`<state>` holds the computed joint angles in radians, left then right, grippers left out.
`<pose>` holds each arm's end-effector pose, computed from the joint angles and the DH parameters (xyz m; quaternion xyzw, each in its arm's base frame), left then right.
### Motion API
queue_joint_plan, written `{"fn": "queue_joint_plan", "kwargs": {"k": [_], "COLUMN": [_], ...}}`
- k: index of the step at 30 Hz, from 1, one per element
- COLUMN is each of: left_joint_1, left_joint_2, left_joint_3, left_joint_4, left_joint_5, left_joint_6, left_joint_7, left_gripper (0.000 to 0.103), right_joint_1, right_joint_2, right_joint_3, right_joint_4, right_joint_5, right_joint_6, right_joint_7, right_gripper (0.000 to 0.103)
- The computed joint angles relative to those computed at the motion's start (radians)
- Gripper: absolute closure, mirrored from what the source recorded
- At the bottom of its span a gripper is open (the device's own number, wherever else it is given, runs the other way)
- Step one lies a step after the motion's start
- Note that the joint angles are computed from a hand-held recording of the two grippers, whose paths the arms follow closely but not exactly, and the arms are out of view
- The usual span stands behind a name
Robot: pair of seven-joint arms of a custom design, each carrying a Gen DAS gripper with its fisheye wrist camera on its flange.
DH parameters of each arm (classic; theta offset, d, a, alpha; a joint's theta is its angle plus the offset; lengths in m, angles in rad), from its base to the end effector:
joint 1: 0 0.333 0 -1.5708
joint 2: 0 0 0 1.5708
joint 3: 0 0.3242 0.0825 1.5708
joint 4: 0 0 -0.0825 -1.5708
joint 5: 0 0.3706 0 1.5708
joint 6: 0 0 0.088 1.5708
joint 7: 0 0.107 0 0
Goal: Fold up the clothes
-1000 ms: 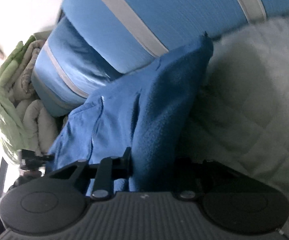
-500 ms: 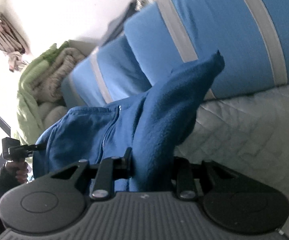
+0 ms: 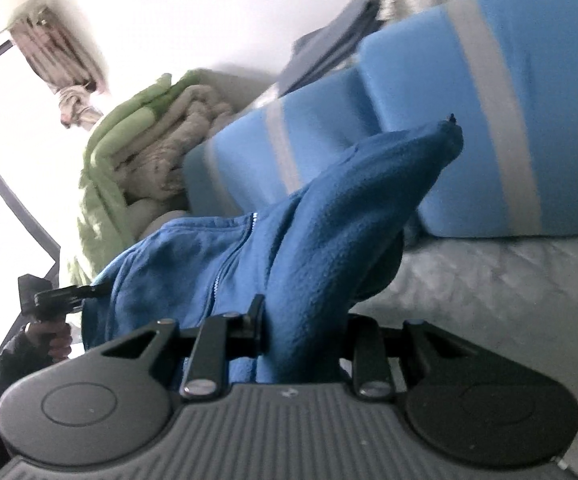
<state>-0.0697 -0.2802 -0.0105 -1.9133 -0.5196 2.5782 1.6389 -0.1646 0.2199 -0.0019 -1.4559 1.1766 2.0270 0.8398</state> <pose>0.5018 -0.0327 0.7330 -0.6608 0.5669 -0.4675 0.1531 0.6514 -0.0557 0.6395 -0.6436 0.5296 0.0389 0.5512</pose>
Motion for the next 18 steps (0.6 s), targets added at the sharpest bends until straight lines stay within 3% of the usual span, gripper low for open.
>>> {"fn": "queue_joint_plan", "kwargs": {"k": [4, 6, 8, 9, 10, 11, 12, 18], "left_joint_1": [0.053, 0.083, 0.160, 0.192, 0.218, 0.235, 0.236, 0.198], "left_joint_2": [0.000, 0.008, 0.036, 0.055, 0.067, 0.067, 0.062, 0.056], "left_joint_3": [0.003, -0.005, -0.058, -0.083, -0.108, -0.125, -0.124, -0.095], "left_joint_4": [0.017, 0.023, 0.041, 0.058, 0.064, 0.046, 0.024, -0.042], "left_joint_5": [0.086, 0.150, 0.341, 0.444, 0.556, 0.653, 0.694, 0.733], "left_joint_6": [-0.013, -0.010, -0.066, -0.109, -0.138, -0.129, -0.104, -0.025], "left_joint_7": [-0.043, -0.079, -0.249, -0.340, -0.438, -0.531, -0.576, -0.607], "left_gripper": [0.087, 0.075, 0.063, 0.049, 0.039, 0.028, 0.026, 0.023], "right_joint_1": [0.035, 0.056, 0.111, 0.141, 0.163, 0.183, 0.186, 0.153], "right_joint_2": [0.045, 0.065, 0.084, 0.093, 0.088, 0.082, 0.067, 0.036], "right_joint_3": [0.036, 0.053, 0.049, 0.044, 0.040, 0.038, 0.045, 0.048], "right_joint_4": [0.061, 0.075, 0.085, 0.091, 0.075, 0.055, 0.023, -0.017], "right_joint_5": [0.001, -0.008, -0.141, -0.233, -0.304, -0.369, -0.384, -0.405], "right_joint_6": [-0.003, 0.013, 0.080, 0.113, 0.156, 0.200, 0.245, 0.241], "right_joint_7": [0.025, 0.042, 0.101, 0.145, 0.167, 0.186, 0.173, 0.174], "right_gripper": [0.077, 0.075, 0.040, 0.014, 0.001, 0.000, 0.000, 0.000]}}
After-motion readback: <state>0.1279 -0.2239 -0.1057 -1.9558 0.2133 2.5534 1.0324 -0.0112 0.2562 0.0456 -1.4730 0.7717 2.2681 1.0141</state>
